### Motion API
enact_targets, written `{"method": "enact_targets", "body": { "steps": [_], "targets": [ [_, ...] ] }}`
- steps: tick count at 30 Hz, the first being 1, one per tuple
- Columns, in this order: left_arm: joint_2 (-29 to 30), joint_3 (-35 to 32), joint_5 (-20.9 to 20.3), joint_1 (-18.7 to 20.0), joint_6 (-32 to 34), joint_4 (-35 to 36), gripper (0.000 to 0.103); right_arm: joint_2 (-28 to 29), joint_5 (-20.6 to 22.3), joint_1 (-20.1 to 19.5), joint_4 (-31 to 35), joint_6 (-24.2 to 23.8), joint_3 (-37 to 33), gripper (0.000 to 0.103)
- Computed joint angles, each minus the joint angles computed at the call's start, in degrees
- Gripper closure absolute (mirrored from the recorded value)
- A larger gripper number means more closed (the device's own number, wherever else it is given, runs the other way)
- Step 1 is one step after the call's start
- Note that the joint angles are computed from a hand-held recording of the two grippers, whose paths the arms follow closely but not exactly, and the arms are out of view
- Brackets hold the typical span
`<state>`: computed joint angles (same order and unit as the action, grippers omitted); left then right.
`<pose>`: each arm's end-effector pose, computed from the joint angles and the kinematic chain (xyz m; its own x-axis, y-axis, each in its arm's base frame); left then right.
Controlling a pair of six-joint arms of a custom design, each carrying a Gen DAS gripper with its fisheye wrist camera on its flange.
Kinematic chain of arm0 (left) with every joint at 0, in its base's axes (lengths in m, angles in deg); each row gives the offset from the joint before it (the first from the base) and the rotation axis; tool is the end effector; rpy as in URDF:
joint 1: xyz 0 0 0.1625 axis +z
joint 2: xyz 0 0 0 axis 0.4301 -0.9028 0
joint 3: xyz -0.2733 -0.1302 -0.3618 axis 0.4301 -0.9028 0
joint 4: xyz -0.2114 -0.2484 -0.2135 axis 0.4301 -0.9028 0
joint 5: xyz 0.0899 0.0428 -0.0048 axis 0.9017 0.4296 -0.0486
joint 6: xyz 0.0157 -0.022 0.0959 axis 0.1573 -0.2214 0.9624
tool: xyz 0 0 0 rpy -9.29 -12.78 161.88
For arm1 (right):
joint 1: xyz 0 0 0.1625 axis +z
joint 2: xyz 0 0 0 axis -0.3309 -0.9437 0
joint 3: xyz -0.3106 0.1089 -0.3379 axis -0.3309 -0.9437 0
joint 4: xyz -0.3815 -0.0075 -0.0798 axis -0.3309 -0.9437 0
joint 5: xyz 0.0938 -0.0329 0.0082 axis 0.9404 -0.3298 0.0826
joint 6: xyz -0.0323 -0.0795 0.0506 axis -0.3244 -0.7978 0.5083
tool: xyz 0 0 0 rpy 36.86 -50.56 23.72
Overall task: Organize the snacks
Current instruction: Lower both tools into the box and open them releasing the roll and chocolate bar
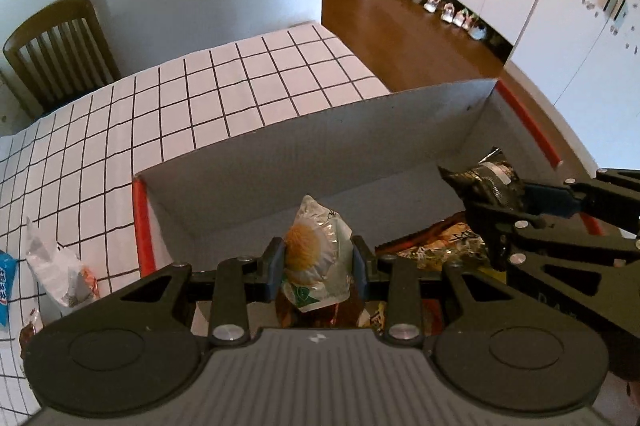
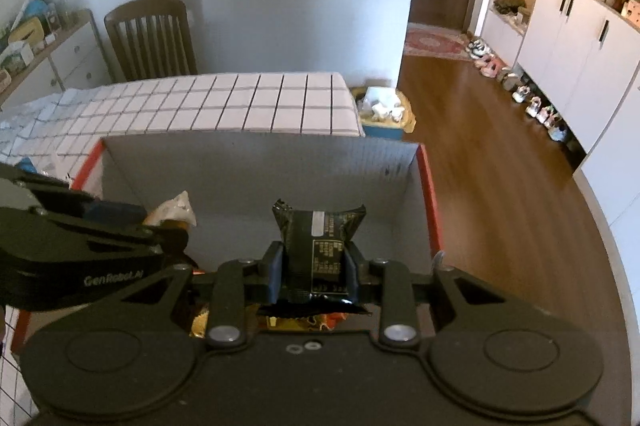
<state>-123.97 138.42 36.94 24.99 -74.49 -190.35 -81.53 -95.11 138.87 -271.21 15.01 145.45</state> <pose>-0.1317 -0.4932 0.2716 -0.7080 -0.0184 -0.7060 0.3375 0.8693 -0.3612 0.3570 -0.4774 0.0457 -0.6504 -0.4280 0.6276 -0.6715 0.7102 -0.2116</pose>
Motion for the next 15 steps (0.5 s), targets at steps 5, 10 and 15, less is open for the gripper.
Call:
{"method": "enact_targets", "body": {
  "steps": [5,10,15],
  "targets": [
    [1.3,-1.0,0.5,0.5,0.4,0.5,0.07,0.4,0.2,-0.5,2.2,-0.2,-0.6,0.073],
    [1.6,-1.5,0.5,0.7,-0.4,0.9,0.07,0.6,-0.4,-0.8,3.3,0.1,-0.4,0.073],
    [0.5,-0.8,0.6,0.4,-1.3,0.8,0.07,0.0,-0.1,-1.0,4.0,0.6,0.0,0.072]
  ]
}}
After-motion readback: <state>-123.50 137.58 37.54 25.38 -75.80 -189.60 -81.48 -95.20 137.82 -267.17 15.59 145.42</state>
